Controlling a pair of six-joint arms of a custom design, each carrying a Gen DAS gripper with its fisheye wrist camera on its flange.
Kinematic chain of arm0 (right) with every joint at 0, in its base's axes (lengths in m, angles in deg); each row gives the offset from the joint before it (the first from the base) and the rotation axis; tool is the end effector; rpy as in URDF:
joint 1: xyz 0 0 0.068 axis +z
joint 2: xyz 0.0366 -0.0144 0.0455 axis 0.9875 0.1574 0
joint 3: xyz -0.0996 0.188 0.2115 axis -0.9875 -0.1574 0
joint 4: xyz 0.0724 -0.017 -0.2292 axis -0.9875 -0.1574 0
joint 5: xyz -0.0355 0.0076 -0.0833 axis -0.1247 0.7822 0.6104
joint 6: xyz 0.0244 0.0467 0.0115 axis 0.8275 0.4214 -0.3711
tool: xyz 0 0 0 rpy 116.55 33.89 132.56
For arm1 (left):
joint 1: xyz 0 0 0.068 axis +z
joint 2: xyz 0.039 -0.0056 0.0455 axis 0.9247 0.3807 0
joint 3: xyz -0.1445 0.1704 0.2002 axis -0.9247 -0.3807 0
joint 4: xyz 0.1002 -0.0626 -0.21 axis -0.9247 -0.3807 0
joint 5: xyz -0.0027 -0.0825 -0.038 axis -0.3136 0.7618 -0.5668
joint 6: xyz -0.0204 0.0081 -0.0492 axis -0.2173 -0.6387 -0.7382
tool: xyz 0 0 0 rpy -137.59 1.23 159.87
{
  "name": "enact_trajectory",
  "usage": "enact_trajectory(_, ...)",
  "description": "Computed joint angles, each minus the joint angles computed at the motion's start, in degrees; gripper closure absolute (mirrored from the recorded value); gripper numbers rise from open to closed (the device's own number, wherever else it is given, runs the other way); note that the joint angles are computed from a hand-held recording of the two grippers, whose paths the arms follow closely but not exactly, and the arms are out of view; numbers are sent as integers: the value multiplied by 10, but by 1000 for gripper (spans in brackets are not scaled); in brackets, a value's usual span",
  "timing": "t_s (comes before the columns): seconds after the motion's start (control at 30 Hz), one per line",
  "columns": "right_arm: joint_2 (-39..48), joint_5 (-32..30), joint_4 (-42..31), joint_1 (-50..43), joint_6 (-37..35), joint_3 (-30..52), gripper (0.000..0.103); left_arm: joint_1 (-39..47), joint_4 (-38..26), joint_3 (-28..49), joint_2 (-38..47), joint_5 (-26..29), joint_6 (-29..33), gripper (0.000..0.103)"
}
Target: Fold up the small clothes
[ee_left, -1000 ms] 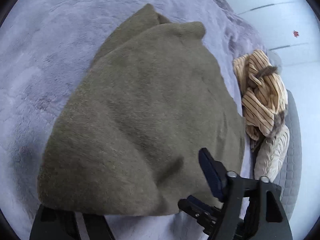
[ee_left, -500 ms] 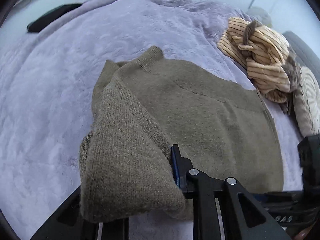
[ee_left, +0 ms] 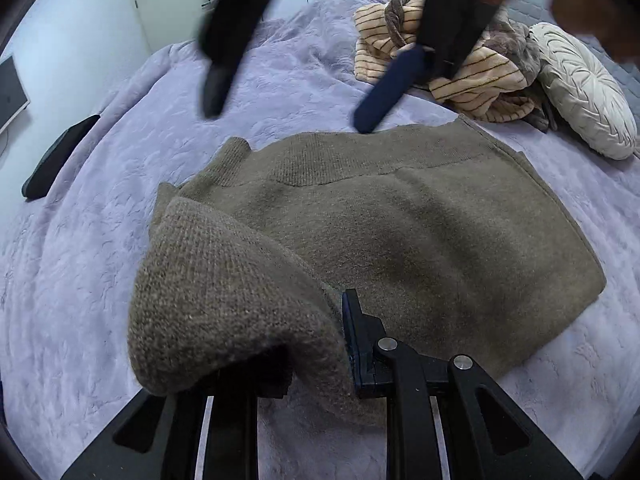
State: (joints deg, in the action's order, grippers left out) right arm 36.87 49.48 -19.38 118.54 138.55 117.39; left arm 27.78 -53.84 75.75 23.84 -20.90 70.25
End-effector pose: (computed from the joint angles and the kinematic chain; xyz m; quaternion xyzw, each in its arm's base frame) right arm 0.2012 0.1647 0.2938 0.1717 0.9581 0.2234 0.0517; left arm 0.1438 -0.1242 0.2364 0.4527 0.8452 -0.1052 0.2639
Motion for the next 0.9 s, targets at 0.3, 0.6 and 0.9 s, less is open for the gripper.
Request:
enact_trajectory(0.3,363,-90,-210,-12,-238,364,18,25,14,-11,2,23,9,81)
enact_trajectory(0.6,473,-88,-286,-3,-290,434,33,16,22,-22,0,2,17,81)
enact_trajectory(0.9,172,-45,-63,-33,-160,113,90,-75,-30,58,-3,-18,-36,81)
